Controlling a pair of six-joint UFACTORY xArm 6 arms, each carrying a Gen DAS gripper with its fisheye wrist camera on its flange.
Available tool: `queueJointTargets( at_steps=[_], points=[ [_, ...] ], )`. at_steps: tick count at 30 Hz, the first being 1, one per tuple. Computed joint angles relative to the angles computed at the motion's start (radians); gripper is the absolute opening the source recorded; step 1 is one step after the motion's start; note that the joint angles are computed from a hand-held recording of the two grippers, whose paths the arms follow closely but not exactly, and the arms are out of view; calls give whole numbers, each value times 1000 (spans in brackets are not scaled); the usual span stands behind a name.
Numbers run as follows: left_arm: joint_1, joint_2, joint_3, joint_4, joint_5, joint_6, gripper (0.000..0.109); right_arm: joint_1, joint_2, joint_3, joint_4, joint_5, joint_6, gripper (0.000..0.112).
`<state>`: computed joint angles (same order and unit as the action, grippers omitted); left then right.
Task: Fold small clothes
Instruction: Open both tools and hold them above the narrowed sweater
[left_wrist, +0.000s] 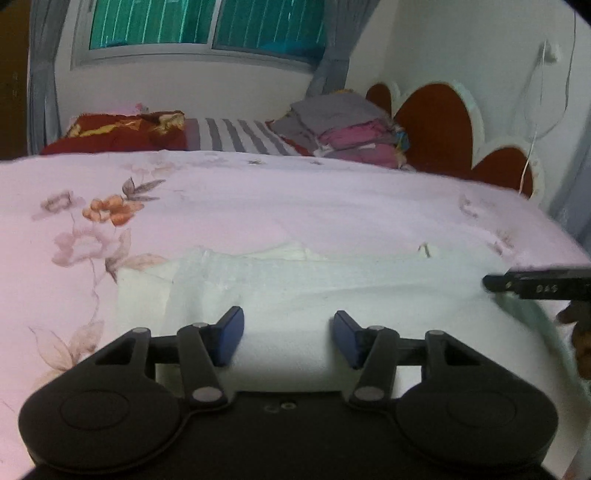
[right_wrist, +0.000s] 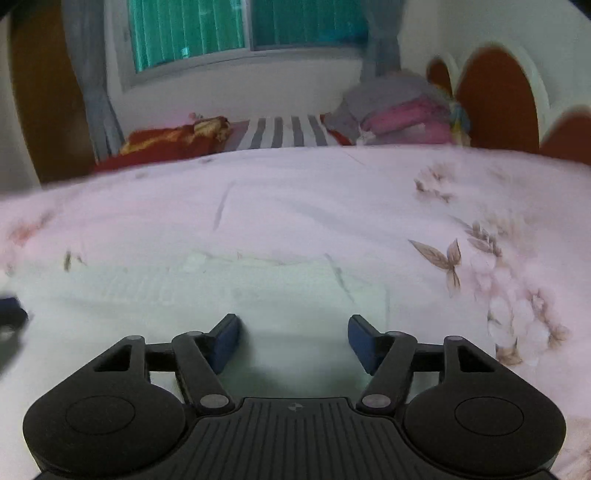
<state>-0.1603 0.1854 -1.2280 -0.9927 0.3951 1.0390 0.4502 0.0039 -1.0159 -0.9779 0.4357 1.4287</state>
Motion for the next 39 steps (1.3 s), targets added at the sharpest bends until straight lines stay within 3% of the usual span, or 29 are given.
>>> queueJointTargets(
  at_steps=[2,3,5,10,14,18,21,24,26,28,30,32,34,36,39],
  points=[
    [-26,-41,34,-17,-37,-13,58,41,-2,-31,-28,83,-40,64],
    [-39,-70,59,-83,-31,34,62,52,-17,-26,-53,79,-14,64],
    [-71,-111,105,-104,-32,52,67,59,-39,-4,-75,-7,36,64],
    [-135,-158,197,-30,-61,8,66,127,7,-19,-12,-120,-90,63],
    [-118,-188,242,-6,-114,7,67,138,2,11,-10,-99,-77,61],
    [-57,-217,281,31,-131,-19,67,108,-109,108,-32,43,31,61],
    [-71,-247,304,135,-136,-116,66,92,-157,149,-1,45,17,61],
    [-112,-301,334,53,-112,-62,67,121,-171,146,-60,-2,60,61],
    [-148,-311,371,110,-132,-94,67,150,-157,133,-9,-27,-27,60],
    [-163,-317,415,193,-171,-154,67,193,-101,97,44,25,-108,59],
    [-153,-357,444,153,-158,-138,67,216,-97,94,18,71,-100,59],
    [-144,-422,485,81,-134,-108,67,239,-121,90,41,122,-127,38],
    [-145,-488,535,65,-108,-118,64,270,-160,116,4,112,-91,34],
    [-157,-543,586,94,-119,-157,63,293,-189,155,28,33,-82,22],
    [-179,-578,640,171,-154,-255,59,346,-189,165,4,18,-13,21]
  ],
)
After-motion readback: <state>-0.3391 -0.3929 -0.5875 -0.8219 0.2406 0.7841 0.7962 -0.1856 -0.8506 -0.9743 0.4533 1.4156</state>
